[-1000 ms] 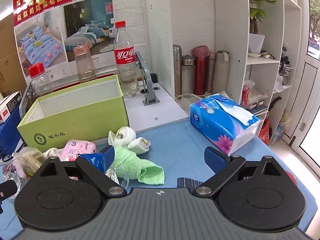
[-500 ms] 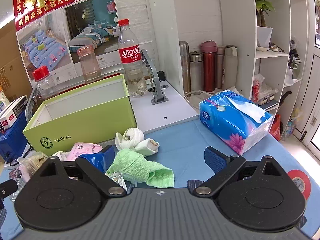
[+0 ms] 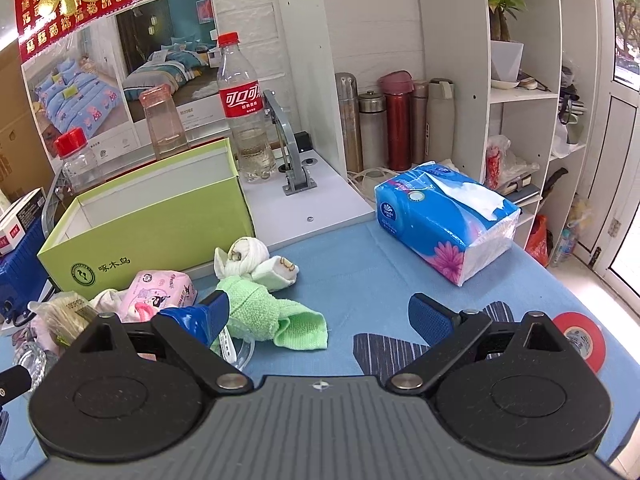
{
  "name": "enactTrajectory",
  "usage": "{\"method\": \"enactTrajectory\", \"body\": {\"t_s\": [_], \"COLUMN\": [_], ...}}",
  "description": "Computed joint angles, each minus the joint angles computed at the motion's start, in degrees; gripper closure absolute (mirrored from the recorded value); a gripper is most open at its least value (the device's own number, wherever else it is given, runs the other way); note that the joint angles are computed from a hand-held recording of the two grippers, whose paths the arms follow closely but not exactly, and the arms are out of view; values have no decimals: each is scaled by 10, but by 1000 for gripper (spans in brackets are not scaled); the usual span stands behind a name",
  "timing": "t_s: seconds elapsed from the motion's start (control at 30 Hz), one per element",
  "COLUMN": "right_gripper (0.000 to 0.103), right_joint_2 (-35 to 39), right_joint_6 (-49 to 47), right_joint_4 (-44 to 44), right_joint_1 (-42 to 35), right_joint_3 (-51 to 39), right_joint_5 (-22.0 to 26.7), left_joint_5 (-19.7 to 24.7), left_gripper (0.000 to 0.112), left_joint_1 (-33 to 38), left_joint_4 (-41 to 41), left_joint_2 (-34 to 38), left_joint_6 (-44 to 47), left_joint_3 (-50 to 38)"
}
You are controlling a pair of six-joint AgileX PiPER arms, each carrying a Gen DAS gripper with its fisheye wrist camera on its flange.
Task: Organize soft objects
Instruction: 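Move the left tool toward the pink cloth bundle while the right tool approaches the green towel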
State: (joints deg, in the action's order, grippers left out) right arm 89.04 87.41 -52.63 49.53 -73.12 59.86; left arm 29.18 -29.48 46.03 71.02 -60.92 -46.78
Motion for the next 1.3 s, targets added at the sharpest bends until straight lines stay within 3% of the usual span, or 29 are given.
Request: {"method": "enactTrajectory", "body": {"t_s": [0.33,0.53,0.63,0.73,0.83,0.93,1.0,1.1,1.17,1.3], "right_gripper": [19,19,19,19,19,19,19,19,19,19], "right_joint_2": [-20,-1,22,69,141,214,262,320,339,348], "right_joint_6": [36,-21,-98,-245,-378,-462,-533,-593,-609,-606], "right_joint_4": [-19,-18,15,120,201,241,301,349,344,316], "right_joint_1": [33,9,-35,-95,-131,-150,-172,-188,-188,-190], "right_joint_3": [25,0,-31,-98,-198,-300,-365,-441,-464,-466], "right_joint_5": [24,4,-53,-113,-105,-61,-37,9,27,45], "left_joint_5": [28,7,-27,-46,-41,-5,42,95,154,189], "left_gripper": [12,12,12,12,12,12,12,12,12,11], "left_joint_1": [-20,59,135,195,232,255,259,241,242,264], "left_joint_4": [30,5,-96,-239,-378,-542,-621,-608,-608,-603], "left_joint_2": [-29,-47,-25,21,68,121,176,265,330,402], "left_joint_6": [-32,14,136,308,480,652,748,782,799,783], "left_joint_3": [33,29,-5,-59,-125,-201,-267,-359,-428,-487]}}
